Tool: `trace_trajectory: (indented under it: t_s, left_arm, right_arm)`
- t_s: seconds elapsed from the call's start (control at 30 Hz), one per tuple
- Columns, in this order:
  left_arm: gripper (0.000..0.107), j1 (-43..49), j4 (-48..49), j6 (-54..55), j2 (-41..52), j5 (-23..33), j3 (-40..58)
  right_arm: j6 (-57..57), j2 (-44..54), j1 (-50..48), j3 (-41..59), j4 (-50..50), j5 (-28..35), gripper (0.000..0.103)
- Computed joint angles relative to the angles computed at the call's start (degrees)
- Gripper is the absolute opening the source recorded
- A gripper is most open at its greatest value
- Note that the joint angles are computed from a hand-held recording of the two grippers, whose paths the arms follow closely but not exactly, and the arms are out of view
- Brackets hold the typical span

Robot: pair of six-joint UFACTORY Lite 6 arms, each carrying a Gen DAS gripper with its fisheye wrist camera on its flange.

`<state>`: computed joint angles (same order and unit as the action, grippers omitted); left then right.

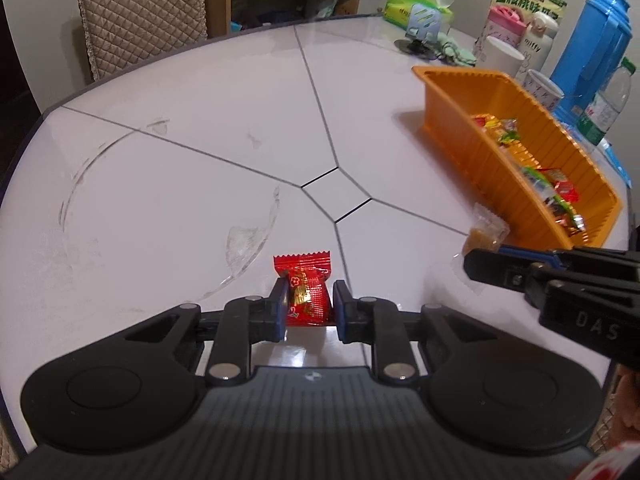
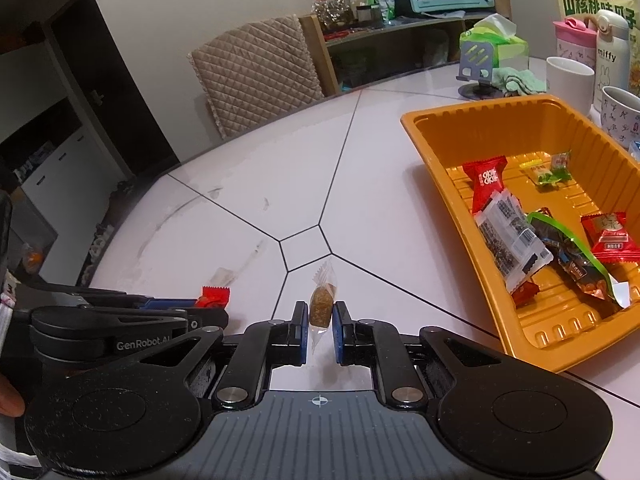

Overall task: Organize snacks
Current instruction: 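Lift both held candies and carry them over the orange tray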

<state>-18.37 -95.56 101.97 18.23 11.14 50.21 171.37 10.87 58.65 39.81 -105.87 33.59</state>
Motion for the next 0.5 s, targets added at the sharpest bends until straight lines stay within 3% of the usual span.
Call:
trace_trajectory:
  t_s: [0.5]
  left_arm:
    - [0.02,-9.83,24.19,-30.43,-17.94,0.81,-9.32]
  right_arm:
    - [-9.79,-19.79,13.36,-11.54,18.71,10.2,0.013]
